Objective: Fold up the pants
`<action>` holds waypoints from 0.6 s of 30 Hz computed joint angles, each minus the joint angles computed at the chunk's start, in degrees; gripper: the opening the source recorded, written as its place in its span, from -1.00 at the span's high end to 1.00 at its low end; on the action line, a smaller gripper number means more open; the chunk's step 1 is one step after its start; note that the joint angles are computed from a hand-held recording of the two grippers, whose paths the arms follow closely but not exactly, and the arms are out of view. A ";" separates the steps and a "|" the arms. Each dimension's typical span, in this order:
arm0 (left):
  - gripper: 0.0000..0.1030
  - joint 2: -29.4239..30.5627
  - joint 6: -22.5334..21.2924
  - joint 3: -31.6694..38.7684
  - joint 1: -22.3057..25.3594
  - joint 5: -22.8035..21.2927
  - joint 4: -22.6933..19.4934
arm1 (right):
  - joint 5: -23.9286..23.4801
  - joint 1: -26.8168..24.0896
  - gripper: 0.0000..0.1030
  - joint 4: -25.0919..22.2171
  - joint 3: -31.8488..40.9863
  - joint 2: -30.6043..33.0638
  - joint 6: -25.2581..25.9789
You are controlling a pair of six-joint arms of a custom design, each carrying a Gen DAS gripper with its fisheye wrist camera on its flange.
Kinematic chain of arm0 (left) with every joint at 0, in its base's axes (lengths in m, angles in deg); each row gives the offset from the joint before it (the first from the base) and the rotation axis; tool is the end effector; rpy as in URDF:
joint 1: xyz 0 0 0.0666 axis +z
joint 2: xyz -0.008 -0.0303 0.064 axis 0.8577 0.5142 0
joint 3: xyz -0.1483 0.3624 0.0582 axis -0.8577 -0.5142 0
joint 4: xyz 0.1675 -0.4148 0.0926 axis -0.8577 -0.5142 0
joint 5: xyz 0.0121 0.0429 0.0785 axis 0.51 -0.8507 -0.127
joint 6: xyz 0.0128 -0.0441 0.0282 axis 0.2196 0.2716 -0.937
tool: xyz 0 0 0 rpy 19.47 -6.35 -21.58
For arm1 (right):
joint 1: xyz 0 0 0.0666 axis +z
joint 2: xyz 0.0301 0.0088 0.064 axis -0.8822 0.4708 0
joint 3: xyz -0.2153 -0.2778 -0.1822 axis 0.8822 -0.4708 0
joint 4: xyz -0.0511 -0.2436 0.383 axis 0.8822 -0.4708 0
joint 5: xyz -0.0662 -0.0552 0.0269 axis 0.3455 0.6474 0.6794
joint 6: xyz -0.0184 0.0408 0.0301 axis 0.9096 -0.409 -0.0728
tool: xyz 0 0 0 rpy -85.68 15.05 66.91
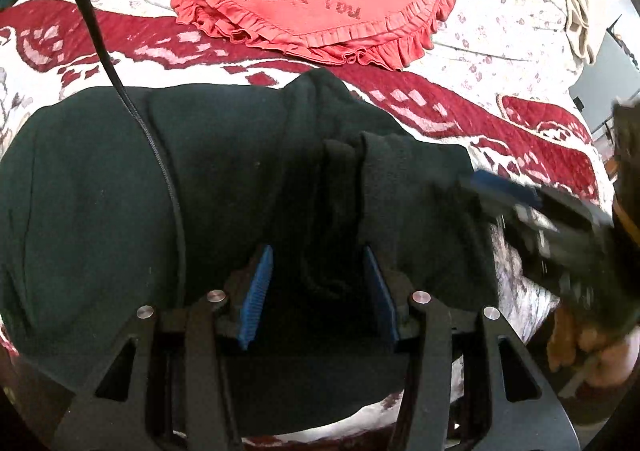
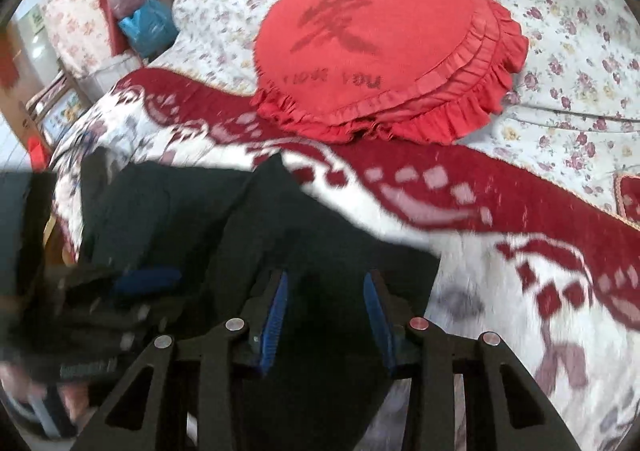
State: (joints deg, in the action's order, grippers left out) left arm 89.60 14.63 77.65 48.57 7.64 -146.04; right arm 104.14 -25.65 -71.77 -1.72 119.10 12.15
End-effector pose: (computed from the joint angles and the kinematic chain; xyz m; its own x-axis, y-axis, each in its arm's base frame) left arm 0.5433 -0.1174 0.4149 -0.7438 0.5238 -0.4152 0.6534 0.7007 -0.2865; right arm 0.4400 0.3072 0.4379 -0.7858 0.2611 -0.5607 0.2086 0.9653 0.1570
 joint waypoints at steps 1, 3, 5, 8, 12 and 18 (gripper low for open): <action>0.08 -0.21 0.08 -0.26 -0.04 -0.08 0.21 | -0.13 0.50 0.25 -0.07 -0.29 -0.11 -0.35; 0.08 -0.50 0.50 -0.62 -0.04 -0.06 0.62 | -0.59 1.77 0.25 -0.47 -0.80 0.14 -1.07; 0.08 -0.72 0.80 -0.93 0.08 0.05 0.93 | -1.36 2.44 0.24 -0.69 -1.30 0.85 -1.95; 0.08 -0.97 0.69 -1.17 0.18 -0.14 1.08 | 0.45 3.78 0.21 -2.14 -0.86 2.14 -2.14; 0.08 -1.66 0.82 -1.16 0.71 -0.38 1.35 | -1.22 3.80 0.22 -2.43 0.07 1.74 -1.79; 0.08 -2.50 1.52 -0.52 2.41 -0.56 1.72 | 0.11 3.43 0.19 -2.07 2.09 2.95 -0.75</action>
State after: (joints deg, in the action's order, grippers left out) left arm 87.11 16.14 77.13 50.97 7.07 -144.32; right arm 104.24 -22.22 -73.84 0.38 122.05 11.40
